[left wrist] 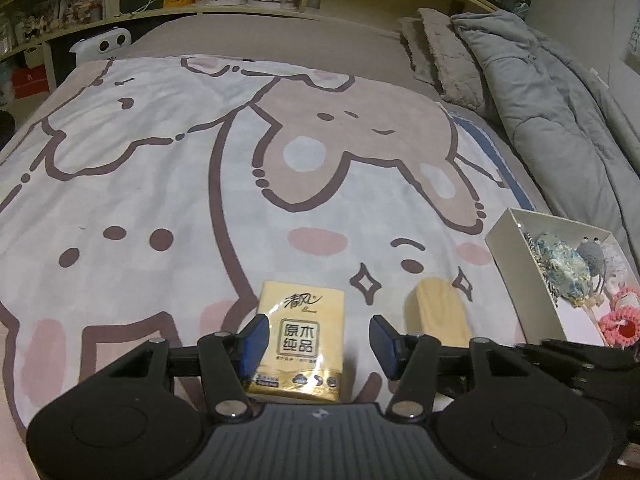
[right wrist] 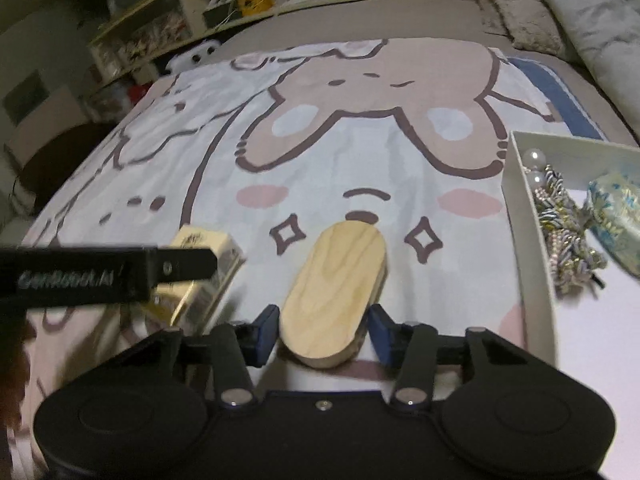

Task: Organize objects
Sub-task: 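Grasp gold tissue pack with left tool while right tool grasps wooden oval block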

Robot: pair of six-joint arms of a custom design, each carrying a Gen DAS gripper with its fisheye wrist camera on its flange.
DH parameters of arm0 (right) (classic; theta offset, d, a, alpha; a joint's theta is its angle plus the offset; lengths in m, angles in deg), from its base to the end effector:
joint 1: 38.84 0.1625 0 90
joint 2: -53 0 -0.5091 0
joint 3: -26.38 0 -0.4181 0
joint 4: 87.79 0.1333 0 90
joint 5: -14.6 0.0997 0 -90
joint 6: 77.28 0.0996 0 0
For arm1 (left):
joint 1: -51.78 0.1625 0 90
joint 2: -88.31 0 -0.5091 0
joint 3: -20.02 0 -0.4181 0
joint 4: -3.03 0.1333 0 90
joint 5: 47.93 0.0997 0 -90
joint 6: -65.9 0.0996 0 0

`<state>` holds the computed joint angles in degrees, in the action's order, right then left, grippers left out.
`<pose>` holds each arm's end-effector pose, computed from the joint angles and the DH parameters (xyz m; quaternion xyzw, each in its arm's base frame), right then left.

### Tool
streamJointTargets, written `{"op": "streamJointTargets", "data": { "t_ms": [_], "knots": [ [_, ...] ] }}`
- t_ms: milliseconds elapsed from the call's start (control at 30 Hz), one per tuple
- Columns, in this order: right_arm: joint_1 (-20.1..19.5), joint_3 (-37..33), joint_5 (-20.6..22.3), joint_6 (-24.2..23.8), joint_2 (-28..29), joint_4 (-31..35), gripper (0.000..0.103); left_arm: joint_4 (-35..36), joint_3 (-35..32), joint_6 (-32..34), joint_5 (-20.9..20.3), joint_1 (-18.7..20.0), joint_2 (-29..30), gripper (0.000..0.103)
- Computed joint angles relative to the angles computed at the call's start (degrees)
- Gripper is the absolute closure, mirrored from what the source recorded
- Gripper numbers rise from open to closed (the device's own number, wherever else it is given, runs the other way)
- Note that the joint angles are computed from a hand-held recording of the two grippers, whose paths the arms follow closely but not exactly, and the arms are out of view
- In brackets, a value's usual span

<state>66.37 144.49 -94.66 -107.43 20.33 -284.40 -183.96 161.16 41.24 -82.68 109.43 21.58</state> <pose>0.2514 -0.5417 -0.0311 0.3453 -0.9060 0.1582 0.1866 -0.0469 -0.4761 0.2133 -0.0323 0.8730 -0.3694 0.3168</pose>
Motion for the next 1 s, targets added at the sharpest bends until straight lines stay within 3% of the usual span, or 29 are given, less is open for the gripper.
{"op": "streamJointTargets", "data": {
  "t_ms": [200, 267, 333, 467, 700, 800, 833, 1000],
  "knots": [
    [0.2, 2.0, -2.2, -2.7, -4.2, 7.6, 0.056, 2.9, -0.4, -0.3, 0.7, -0.4, -0.5, 0.044],
    [0.0, 2.3, -1.5, -1.1, -4.5, 7.6, 0.056, 3.5, -0.6, -0.2, 1.1, -0.5, -0.3, 0.031],
    [0.0, 1.8, -0.9, 1.1, -4.1, 7.8, 0.049, 5.1, -1.0, -0.2, 1.8, -0.5, 0.0, 0.031],
    [0.3, 0.8, -1.9, 3.5, -2.6, 6.1, 0.047, 7.2, -1.3, 0.5, 1.6, 0.3, 0.3, 0.031],
    [0.5, -0.4, -3.6, 3.9, -0.8, 5.2, 0.047, 8.1, -2.1, 1.1, 1.0, 2.1, 1.4, 0.036],
    [0.6, -0.6, -4.3, 3.2, -0.4, 4.5, 0.051, 7.4, -2.1, 2.3, 1.2, 2.1, 1.7, 0.050],
    [0.8, -0.7, -4.9, 2.7, -0.2, 4.0, 0.056, 7.2, -2.2, 2.3, 0.8, 2.2, 1.5, 0.050],
    [0.6, -0.4, -4.0, 2.2, -0.9, 3.3, 0.057, 2.2, -1.2, 4.7, 0.3, 0.9, 1.2, 0.051]
  ]
}}
